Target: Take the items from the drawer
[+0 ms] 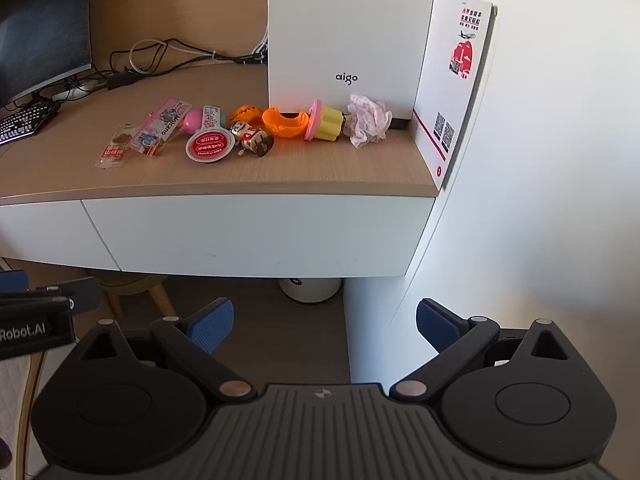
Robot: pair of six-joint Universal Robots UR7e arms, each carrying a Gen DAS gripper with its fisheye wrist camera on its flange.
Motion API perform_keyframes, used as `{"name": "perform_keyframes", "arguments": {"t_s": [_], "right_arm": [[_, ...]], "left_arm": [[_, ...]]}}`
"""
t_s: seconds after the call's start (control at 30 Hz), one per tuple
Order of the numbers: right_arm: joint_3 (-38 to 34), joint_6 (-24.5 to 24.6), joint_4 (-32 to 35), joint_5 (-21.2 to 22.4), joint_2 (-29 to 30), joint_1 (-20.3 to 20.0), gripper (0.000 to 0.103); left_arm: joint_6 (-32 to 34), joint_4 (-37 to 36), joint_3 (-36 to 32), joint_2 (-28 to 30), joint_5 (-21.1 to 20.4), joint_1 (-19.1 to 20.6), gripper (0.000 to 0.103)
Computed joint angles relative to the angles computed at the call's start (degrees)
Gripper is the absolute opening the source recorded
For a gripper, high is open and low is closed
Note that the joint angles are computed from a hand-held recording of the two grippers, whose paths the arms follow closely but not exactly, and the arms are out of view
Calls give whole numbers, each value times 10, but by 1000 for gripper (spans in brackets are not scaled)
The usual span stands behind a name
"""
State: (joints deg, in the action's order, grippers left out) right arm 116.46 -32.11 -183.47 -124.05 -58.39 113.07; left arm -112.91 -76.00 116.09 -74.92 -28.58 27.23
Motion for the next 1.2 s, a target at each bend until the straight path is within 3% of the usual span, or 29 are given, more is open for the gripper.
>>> {"name": "perform_keyframes", "arguments": {"t_s": [1.2], "right_arm": [[1, 11, 26, -1, -1, -1, 99]], "left_arm": [[41, -45, 19, -2, -16, -3, 83]]}}
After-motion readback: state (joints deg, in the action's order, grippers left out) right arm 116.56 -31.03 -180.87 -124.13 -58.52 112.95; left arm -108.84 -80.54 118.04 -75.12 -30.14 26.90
